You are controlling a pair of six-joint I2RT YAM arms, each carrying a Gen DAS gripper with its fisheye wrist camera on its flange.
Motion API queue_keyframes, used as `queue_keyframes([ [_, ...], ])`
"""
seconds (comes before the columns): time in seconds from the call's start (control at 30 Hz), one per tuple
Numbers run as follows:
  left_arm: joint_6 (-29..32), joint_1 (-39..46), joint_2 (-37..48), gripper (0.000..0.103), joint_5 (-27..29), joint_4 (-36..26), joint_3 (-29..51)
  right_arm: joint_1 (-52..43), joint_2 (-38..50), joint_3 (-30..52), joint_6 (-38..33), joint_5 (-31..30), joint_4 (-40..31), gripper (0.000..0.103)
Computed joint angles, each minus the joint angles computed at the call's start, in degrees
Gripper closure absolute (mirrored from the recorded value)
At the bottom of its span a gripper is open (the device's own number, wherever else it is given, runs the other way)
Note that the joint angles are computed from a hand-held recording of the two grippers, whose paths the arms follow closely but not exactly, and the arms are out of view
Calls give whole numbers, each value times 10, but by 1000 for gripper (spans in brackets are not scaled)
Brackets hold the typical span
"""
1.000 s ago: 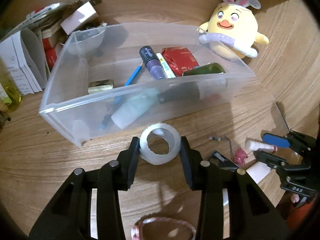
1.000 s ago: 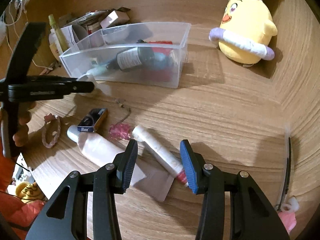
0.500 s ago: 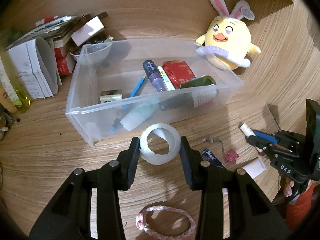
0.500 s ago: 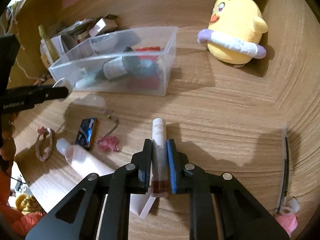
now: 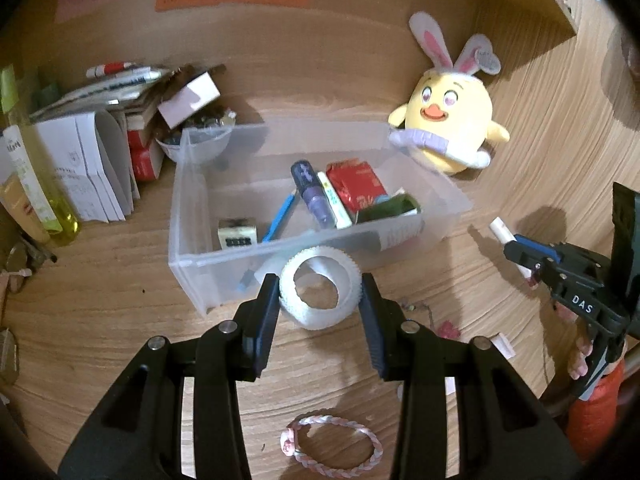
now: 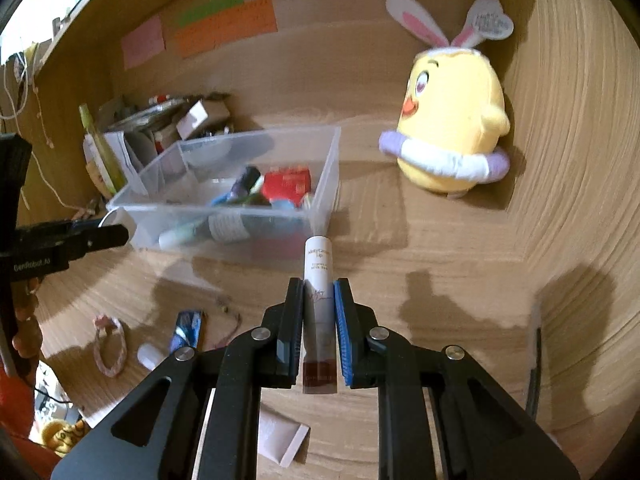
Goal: Organize objects
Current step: 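Carry the tape roll with the left tool while the right tool carries the lip tube over the box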
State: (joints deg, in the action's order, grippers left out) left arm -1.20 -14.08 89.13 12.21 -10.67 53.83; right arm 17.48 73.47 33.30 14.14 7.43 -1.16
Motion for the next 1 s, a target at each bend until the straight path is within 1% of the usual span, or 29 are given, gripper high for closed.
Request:
queue_keyframes([
  [0.23, -3, 6, -25, 64, 4, 6, 3, 0, -9, 28, -12, 7, -5, 89],
  [0.5, -12, 7, -23, 64, 2, 16, 25, 11, 1, 73, -18, 9, 3, 89],
  [0.6, -15, 9, -14, 64, 5, 17, 39, 13, 12, 90, -19, 4, 8, 89],
  [0.7, -14, 5, 0, 64, -5, 22, 53, 12, 26, 103, -15, -5, 18, 89],
  [1.0, -24, 6, 71, 64, -4, 6, 120, 3, 90, 150, -6, -26, 37, 89],
])
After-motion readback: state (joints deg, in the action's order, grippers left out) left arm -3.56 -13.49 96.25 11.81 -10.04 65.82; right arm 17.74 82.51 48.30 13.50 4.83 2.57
